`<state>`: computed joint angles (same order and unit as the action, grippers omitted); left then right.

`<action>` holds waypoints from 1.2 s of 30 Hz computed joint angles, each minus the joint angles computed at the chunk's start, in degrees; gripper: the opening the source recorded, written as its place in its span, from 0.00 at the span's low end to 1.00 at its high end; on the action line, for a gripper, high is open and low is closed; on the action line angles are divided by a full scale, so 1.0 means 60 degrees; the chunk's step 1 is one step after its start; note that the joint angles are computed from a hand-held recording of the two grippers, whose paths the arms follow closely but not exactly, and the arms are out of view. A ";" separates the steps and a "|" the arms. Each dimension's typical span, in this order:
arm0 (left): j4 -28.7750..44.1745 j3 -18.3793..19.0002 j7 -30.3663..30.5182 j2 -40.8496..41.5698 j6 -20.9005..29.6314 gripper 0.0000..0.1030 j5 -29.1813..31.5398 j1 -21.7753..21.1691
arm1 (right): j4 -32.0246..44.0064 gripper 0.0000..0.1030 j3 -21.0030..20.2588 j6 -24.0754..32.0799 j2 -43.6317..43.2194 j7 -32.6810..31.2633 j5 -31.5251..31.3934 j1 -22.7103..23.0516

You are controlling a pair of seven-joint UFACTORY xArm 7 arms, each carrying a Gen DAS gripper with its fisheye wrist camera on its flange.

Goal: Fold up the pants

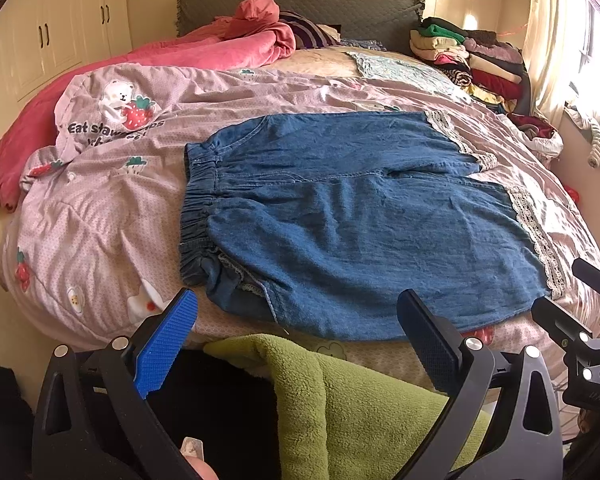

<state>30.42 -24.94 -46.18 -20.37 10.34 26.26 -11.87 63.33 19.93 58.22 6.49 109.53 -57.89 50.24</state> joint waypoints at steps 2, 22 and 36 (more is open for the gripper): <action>0.0006 -0.0014 -0.0025 0.0021 -0.0014 0.96 0.0024 0.0010 | 0.0022 0.92 -0.0008 -0.0008 0.0017 -0.0036 -0.0026 -0.0004; 0.1191 0.0130 -0.1547 0.1377 -0.0099 0.96 0.2178 0.1189 | 0.0601 0.92 -0.0578 -0.1006 0.0538 -0.1054 -0.0738 -0.0479; 0.2851 0.2249 -0.1246 0.3319 0.0334 0.96 0.2360 0.0256 | 0.2136 0.92 -0.1654 -0.2976 0.1752 -0.3378 -0.0211 -0.1222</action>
<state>47.53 -11.45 -53.66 -0.45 12.34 40.42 -10.33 76.14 10.01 40.36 17.00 89.26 -59.15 42.90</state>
